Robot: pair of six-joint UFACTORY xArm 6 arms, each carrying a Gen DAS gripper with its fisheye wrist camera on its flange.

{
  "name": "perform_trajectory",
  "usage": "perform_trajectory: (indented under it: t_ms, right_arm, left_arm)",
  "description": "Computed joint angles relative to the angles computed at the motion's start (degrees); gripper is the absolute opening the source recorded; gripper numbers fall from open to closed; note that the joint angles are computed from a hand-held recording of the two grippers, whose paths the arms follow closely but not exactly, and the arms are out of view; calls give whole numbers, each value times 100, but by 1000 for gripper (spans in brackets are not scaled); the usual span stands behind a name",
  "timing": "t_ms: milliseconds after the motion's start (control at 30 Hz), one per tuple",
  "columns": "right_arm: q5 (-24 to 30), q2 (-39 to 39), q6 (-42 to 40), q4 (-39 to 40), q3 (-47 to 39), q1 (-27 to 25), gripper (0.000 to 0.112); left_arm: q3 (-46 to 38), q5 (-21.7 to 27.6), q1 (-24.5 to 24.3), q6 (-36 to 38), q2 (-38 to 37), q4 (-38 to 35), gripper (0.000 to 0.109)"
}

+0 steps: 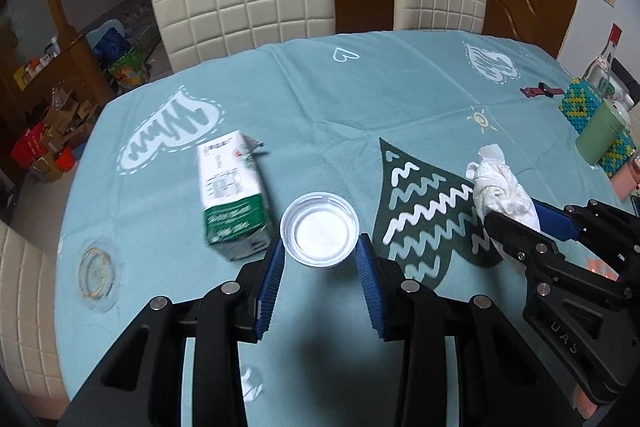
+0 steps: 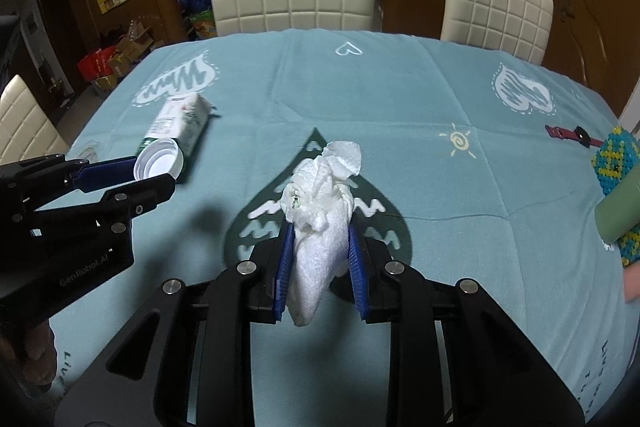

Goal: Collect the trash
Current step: 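Grasp the small white round lid with the left gripper while the right holds the paper, then carry both items over the clear bin and open the left gripper, dropping the lid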

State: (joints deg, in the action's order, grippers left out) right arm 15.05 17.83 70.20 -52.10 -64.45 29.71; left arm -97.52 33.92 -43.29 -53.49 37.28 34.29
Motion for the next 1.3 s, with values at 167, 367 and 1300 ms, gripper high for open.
perform_trajectory:
  t_ms: [167,367,1300]
  right_arm:
    - [145,-123,148,-195,-58,318,28]
    - [343,-12,101,-193,-401,818,28]
    - [1422,3117,-3135,2253,-5384,2731,28]
  left_arm:
    - [1046,-192,47,-689,-772,501,36]
    - [2274,-348,198,-1553,-1749,1176,36]
    - [6486,-108,1763,-3106,-5722,2236,36]
